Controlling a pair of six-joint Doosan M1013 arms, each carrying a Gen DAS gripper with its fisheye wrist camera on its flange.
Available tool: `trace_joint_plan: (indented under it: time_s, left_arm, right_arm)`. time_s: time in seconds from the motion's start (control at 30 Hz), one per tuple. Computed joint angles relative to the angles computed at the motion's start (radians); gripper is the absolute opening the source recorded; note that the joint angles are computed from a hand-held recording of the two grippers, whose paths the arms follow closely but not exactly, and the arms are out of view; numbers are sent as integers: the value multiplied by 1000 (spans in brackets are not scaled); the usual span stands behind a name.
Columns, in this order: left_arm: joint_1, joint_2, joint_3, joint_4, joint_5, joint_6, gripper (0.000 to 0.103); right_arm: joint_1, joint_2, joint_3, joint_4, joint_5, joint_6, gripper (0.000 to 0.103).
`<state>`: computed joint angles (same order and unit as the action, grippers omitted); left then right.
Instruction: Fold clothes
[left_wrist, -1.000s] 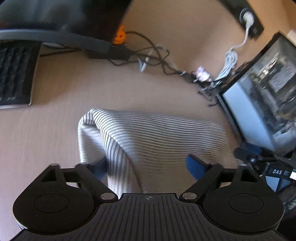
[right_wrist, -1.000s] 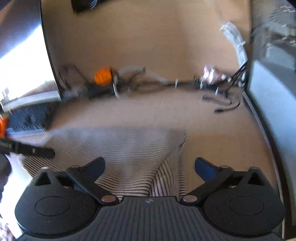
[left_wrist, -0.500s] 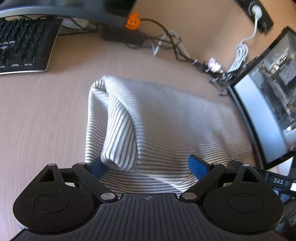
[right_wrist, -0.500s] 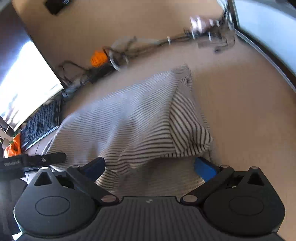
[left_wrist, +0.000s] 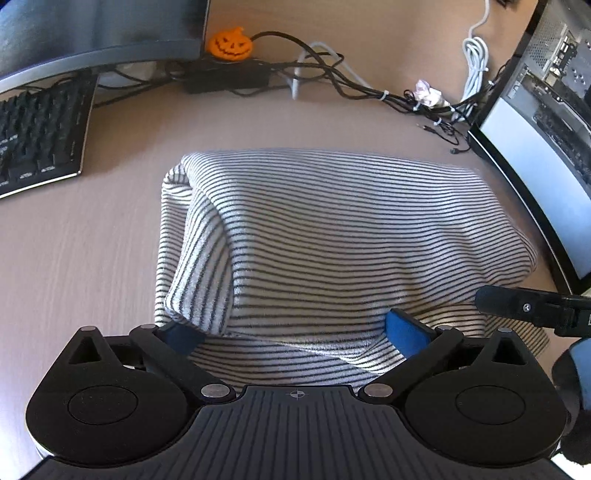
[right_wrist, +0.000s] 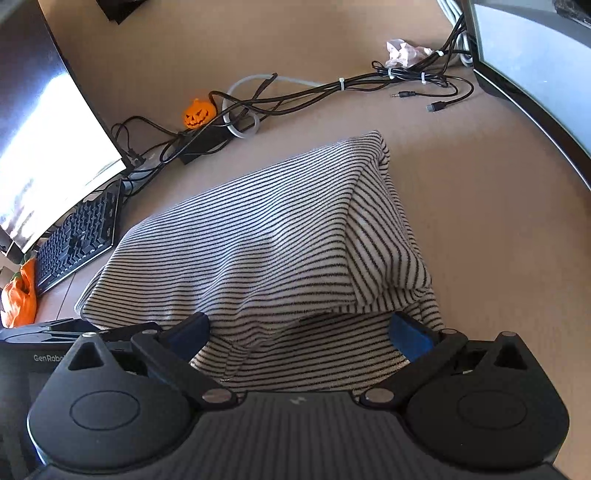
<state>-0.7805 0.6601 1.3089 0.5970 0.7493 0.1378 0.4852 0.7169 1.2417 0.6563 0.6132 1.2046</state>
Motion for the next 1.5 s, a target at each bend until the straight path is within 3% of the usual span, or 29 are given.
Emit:
trace_joint_plan:
  time_s: [0.2,0.3,0.4,0.53,0.6,0.77,0.9,1.0,1.1,1.2,1.27,1.3,1.4,1.5]
  left_arm:
    - [5,-21,38,0,-61,2,103]
    - [14,-79,119,83,-168,-175,103]
    - [9,-117,165,260,-157,-324,103]
    - [51,-127,183,209,-270,-298,103]
    - [69,-111,166,139,-307,-218,103]
    - [95,-60,95,-88,-292,50,103]
    - [111,-34,65,-236,-292,182,103]
    - [113,-40,78,-236,-355,175,103]
    - [115,-88,147,-169,-522,70,103]
    - [103,-133,196,88,-618,-170,103]
    - [82,-152,208,227,-587,-245,103]
    - [72,-158,211,230,-562,-224,103]
    - [56,-143,192,54,-427,-63,103]
    - [59,-114,166,-55,-335,-29,103]
  right_arm:
    - [25,-16,34,-85,-81,10,103]
    - [9,-31,48,-3,-89,-64,103]
    - [-6,-54,75,65,-158,-155,103]
    - [-14,-41,35,37,-177,-220,103]
    - [-16,-11,-14,35,-139,-211,103]
    - [-22,82,-155,45,3,-148,103]
    - [-22,138,-240,74,123,-144,103]
    - [-14,142,-249,51,130,-157,103]
    - [-28,118,-222,193,169,-293,103]
    - [-37,80,-181,277,190,-402,103]
    - [-42,56,-156,329,208,-471,103]
    - [-44,45,-144,343,213,-499,103]
    - [-34,22,-103,237,144,-478,103]
    - [-29,28,-96,129,110,-350,103]
